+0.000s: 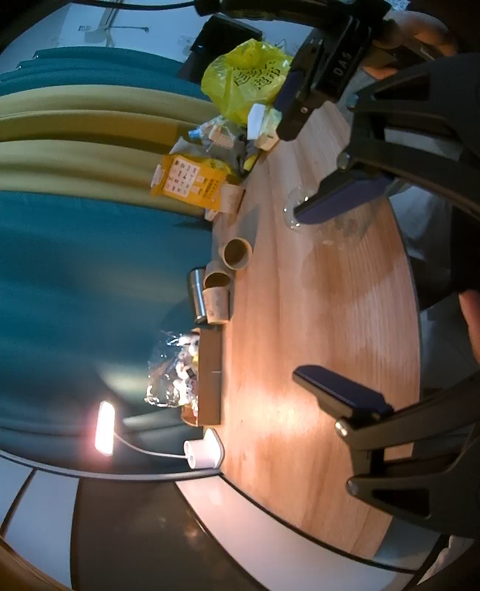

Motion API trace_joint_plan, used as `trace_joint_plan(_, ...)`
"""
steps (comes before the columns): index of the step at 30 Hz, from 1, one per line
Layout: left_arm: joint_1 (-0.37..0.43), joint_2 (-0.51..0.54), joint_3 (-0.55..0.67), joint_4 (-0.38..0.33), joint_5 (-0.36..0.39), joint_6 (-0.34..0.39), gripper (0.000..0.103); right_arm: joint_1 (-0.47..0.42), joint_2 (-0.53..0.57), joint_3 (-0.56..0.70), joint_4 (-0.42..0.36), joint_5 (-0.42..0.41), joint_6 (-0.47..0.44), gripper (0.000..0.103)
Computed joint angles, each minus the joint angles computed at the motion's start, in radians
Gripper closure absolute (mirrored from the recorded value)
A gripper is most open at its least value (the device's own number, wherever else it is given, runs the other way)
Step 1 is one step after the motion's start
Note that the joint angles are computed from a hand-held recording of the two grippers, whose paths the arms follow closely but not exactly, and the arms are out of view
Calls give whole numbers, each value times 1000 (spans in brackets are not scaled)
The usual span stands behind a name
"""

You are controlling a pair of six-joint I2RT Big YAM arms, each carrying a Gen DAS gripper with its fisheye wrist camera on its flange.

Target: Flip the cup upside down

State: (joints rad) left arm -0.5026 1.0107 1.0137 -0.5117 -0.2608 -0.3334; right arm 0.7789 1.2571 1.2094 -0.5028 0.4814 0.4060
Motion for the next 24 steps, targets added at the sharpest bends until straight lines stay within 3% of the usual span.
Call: trace_joint_plan(24,1,0,-1,-2,-5,-2,23,-6,4,-4,0,-19,-4,22)
